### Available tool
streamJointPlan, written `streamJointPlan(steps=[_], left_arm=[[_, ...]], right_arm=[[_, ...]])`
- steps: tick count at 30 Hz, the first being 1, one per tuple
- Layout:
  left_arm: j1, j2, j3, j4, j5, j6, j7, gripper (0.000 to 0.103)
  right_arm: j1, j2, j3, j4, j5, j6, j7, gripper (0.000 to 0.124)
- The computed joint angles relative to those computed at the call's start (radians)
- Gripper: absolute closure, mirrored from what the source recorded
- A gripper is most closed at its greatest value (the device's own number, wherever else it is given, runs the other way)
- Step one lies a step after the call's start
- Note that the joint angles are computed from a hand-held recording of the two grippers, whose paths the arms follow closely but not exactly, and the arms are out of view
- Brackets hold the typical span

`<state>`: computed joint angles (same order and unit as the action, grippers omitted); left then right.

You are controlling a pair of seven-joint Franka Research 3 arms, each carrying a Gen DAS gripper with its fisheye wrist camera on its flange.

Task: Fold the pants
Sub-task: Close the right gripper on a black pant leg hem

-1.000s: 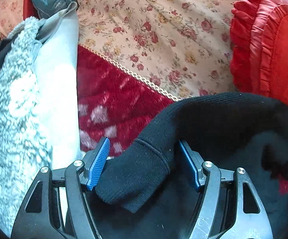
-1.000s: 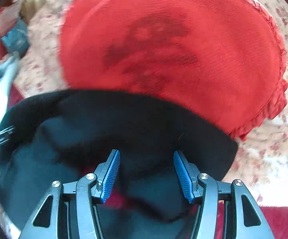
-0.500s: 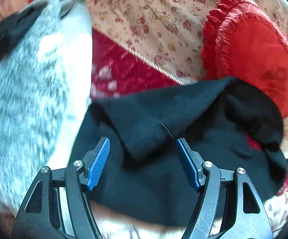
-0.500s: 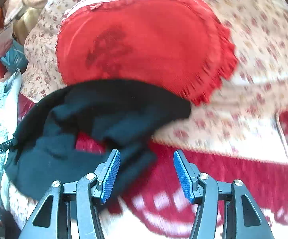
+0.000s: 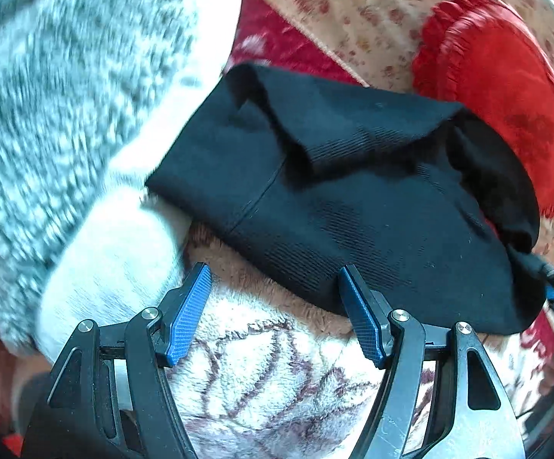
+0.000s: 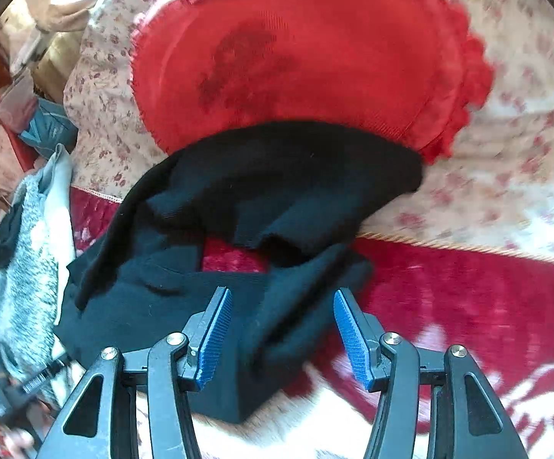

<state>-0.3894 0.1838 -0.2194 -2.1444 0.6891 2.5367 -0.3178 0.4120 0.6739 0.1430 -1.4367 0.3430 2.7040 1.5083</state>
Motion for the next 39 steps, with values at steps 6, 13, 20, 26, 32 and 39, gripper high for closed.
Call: streamJointPlan(steps=[6, 13, 20, 26, 32, 39], left_arm=[[0.001, 0.002, 0.004, 0.001, 0.016, 0.003, -0.023, 0.034], [-0.010, -0.008, 0.004, -0.019, 0.045, 0.016, -0.094, 0.034], [0.006, -0.008, 0.021, -0.033, 0.081, 0.098, -0.200, 0.022], [0.021, 0.016, 0.040, -0.014, 0.128, 0.198, -0.253, 0.022], [-0.009, 0.068, 0.031, 0.069, 0.105, 0.078, -0.126, 0.022], [-0.001, 0.049, 0.059, 0.032, 0.116, 0.154, -0.197, 0.022]], right_arm=[[-0.001, -0.027, 0.002, -0.060, -0.014, 0.071, -0.021, 0.119], [-0.082, -0.257, 0.052, -0.425, 0.082, 0.236, -0.131, 0.119], [-0.173, -0.231, 0.151, -0.443, 0.292, 0.240, -0.232, 0.109], [-0.140, -0.217, 0.104, -0.387, 0.302, 0.266, -0.227, 0.089], [-0.092, -0.094, 0.012, -0.203, 0.175, 0.120, -0.098, 0.081], [-0.147, 0.028, 0.108, -0.047, 0.263, 0.088, -0.193, 0.111]])
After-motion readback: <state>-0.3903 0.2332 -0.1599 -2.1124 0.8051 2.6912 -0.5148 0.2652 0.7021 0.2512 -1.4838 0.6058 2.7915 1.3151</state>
